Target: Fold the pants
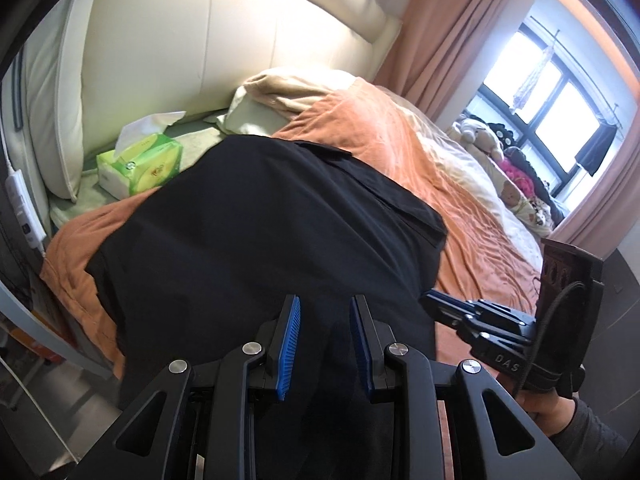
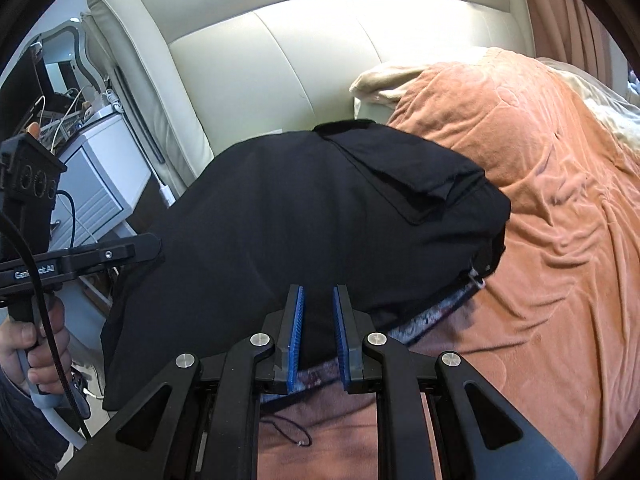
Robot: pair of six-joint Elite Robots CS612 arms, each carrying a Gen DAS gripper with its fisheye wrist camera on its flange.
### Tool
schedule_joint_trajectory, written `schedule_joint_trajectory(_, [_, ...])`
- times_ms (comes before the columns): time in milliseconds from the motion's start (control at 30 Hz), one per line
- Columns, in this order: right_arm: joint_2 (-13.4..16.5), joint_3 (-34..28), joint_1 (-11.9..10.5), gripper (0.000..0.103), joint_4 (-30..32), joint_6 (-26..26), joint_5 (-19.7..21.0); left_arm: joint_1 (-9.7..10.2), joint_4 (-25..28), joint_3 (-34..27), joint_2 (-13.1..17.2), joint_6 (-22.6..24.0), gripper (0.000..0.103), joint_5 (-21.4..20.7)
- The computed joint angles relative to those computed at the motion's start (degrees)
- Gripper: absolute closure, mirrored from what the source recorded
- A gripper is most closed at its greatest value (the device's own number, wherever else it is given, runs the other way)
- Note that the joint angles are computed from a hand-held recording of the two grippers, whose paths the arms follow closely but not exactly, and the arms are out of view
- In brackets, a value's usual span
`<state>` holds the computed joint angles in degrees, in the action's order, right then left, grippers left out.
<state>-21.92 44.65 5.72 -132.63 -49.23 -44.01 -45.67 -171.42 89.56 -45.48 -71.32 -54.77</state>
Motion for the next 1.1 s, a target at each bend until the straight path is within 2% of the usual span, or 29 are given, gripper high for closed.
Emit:
schedule_joint_trajectory(133, [-1.72,2.56,-0.94,0.09,1.07,-0.03,0.18,-0.73,0.76,-1.23,0.47,1.04,0.075,-0.21])
schedule_joint_trajectory(400, [-5.17,7.42,-3.73,0.09,-1.05,0.04,1.28,-1.72,1.82,-3.35,1.38,2.26,0.075,-1.51])
schedule_joint_trajectory(467, [-5.99,8.48,-4.5,0.089,-0.99,0.14,1.23,-1.76,4.2,-4.26,1.73,1.74,0.075,-2.53])
schedule_joint_trajectory(533, [-6.95,10.18,-5.22,0.074,-2.81,1.04,0.96,-1.78,5.95,-4.73,1.99,0.79,0.075,-3.5])
schedule_joint_trajectory(600, [-8.12,12.74,-6.27,0.05,-7.0,2.49,1.21,-1.95,6.5,-4.64,2.02,-0.5,0.075,-4.02])
schedule_joint_trajectory(667, [-9.16,14.73,-7.16,0.044,-9.2,3.09,1.24,-2.28,6.92,-4.42,1.81,-1.2,0.075,-3.66])
schedule_joint_trajectory(800, [-10.79,17.26,-8.98,0.044,-10.58,4.66,0.62,-3.12,7.44,-4.3,1.37,-1.93,0.074,-3.1])
schedule_joint_trajectory(867, [-11.73,18.78,-9.69,0.043,-11.49,5.31,0.17,-3.54,8.39,-4.59,1.17,-1.99,0.062,-2.71])
schedule_joint_trajectory(933, [-12.85,20.57,-10.42,0.037,-12.94,6.12,-0.63,-3.99,9.63,-5.29,1.14,-2.0,0.041,-1.77])
schedule_joint_trajectory(1000, [-14.14,22.71,-11.37,0.025,-15.01,7.17,-0.73,-4.49,10.99,-6.11,1.12,-1.57,0.032,-0.72])
schedule_joint_trajectory(1100, [-15.56,24.79,-12.3,0.021,-16.91,8.72,-1.02,-5.34,14.6,-7.94,1.12,-1.43,0.02,0.72])
